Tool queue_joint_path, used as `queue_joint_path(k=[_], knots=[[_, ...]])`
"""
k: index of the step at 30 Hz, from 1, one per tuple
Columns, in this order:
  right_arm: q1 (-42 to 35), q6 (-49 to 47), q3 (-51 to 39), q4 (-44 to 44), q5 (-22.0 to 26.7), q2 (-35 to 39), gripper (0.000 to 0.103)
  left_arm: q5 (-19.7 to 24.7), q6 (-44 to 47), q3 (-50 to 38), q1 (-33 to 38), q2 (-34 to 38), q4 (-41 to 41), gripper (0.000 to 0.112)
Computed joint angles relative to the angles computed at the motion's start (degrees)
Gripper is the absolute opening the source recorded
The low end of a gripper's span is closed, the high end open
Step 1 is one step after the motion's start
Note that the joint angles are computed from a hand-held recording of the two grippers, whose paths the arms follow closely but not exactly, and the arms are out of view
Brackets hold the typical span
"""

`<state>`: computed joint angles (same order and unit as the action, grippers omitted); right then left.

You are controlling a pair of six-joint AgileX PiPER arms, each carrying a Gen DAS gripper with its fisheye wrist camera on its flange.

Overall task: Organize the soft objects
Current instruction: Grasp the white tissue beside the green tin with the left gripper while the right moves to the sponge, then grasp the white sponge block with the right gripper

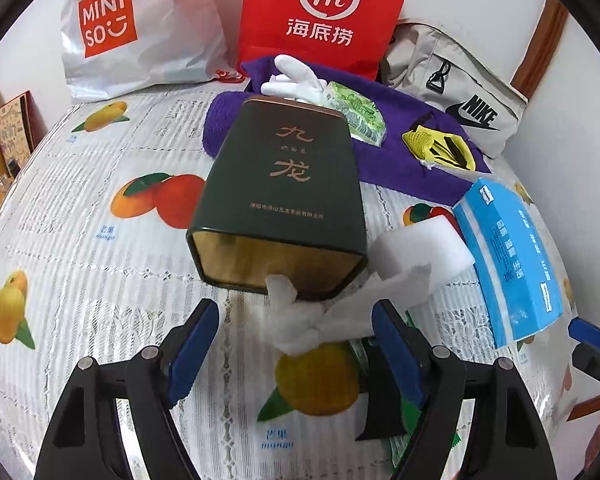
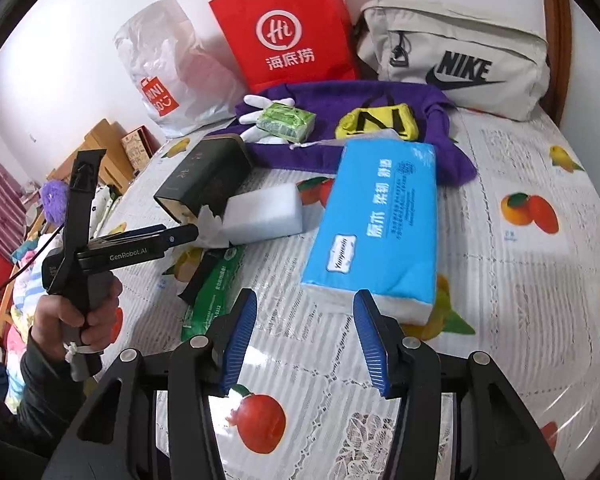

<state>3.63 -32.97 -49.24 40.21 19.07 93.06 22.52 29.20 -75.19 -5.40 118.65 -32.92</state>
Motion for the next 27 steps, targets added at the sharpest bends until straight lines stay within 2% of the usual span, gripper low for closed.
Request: queue_joint_path(k=[2,4,7,8,11,13,16,18,21,24,27], knots=[[0.0,0.4,0.2,-0.1,-0.2,0.1,0.050,-0.5,3.0,0.2,-0.2,0.3,-2.0,0.068],[-0.1,0.5,0.1,0.1,-0.2,0.7,0.050,-1.2,4.1,0.0,-0.5,1.2,-2.4,0.065],[0.8,4.4,-0.9,-3.4,-0.2,2.0,0.050,-4.0,2.9,0.7,-1.3,1.6,-0.5,0.050],[1.2,5.4,-1.2,-4.4,-0.4,2.2,0.050,-4.6,4.8,1.2,-1.2,1.4,-2.0,0.038],[3.2,9.5,-2.3,-8.6,-1.0,3.0,0.050,-3.1,11.1,1.4,0.1,1.3,-8.0,0.026],[4.6,11.3,-3.9,-10.7,-1.0,4.0,0.050,-1.3,13.8,1.6,1.3,0.8,-10.3,0.025],[7.1,16.5,-7.3,-16.8,-1.2,6.2,0.050,-2.0,15.2,3.7,2.2,-1.2,-10.6,0.025],[9.2,23.6,-10.2,-24.8,-1.8,8.4,0.057,-1.9,13.6,4.7,3.2,-2.3,-8.6,0.025],[11.4,31.7,-15.2,-32.2,-1.4,12.4,0.062,-1.9,15.7,6.5,4.9,-4.3,-10.3,0.025],[12.4,31.5,-20.2,-31.1,0.1,16.6,0.064,-1.5,17.3,7.5,6.6,-5.2,-11.3,0.025],[13.6,35.8,-24.8,-33.8,1.0,20.6,0.067,-0.9,17.4,7.1,7.3,-4.3,-10.9,0.025]])
